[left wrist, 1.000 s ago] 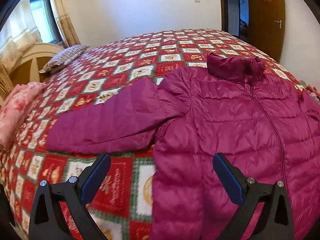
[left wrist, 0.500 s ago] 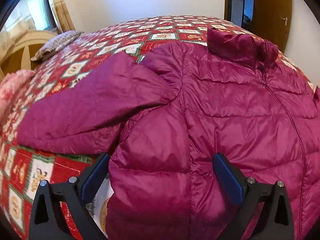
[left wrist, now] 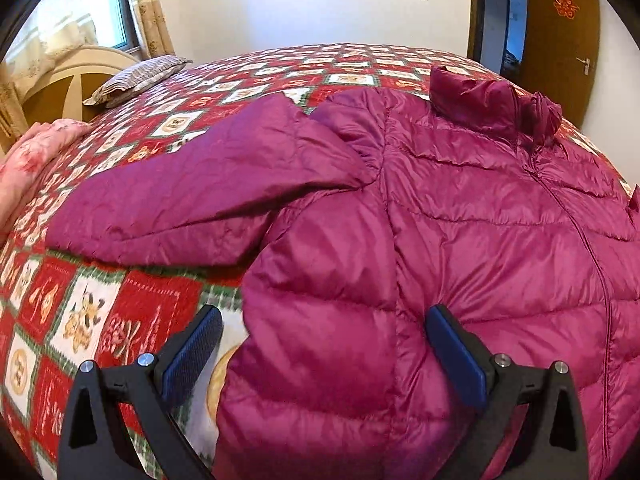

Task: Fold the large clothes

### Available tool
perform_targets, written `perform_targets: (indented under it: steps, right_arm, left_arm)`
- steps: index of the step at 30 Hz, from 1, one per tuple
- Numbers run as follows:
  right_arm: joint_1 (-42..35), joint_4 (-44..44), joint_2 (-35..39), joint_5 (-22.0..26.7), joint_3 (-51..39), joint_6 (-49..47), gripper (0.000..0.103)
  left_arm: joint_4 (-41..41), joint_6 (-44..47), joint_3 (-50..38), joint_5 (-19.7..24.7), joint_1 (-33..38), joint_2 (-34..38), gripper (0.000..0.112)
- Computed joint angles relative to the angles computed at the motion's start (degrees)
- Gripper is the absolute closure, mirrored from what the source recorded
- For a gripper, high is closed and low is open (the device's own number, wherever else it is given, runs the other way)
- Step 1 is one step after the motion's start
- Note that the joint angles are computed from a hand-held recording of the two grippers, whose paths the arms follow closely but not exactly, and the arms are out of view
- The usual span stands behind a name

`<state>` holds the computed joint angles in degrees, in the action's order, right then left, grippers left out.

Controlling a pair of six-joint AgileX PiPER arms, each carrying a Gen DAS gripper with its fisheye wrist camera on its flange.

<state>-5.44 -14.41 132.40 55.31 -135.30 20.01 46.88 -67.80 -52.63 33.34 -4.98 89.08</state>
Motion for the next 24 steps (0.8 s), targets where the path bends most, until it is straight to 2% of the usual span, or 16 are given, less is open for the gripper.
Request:
perform_targets:
  steps: [4, 9, 14, 18, 24]
  right_arm:
    - [5.02, 1.88, -9.85, -6.97, 10.57, -4.21, 0.094]
    - [15.50, 3.97, -17.23, -11.93, 19.39, -8.75, 0.094]
    - [25.96, 5.32, -19.76, -15.67, 25.72, -11.19, 0.094]
    - [33.19, 5.82, -18.16, -18.63, 28.26, -10.76, 0.094]
    - [37.28, 16.12, -14.21, -17.69, 26.79, -18.18, 0.094]
  left_arm:
    - [-2.78, 2.06, 0.79, -2.22, 1.48, -0.92, 0.010]
    - [-4.68, 4.07, 1.32, -3.80, 2.55, -1.57, 0.010]
    - [-6.35, 5.50, 2.52, -6.32, 3.83, -2.48, 0.010]
    - [-5.86, 4.84, 3.10, -7.37, 4.07, -2.73, 0.010]
    - [-6.86, 5.71, 4.13, -9.99, 5.42, -3.25, 0.010]
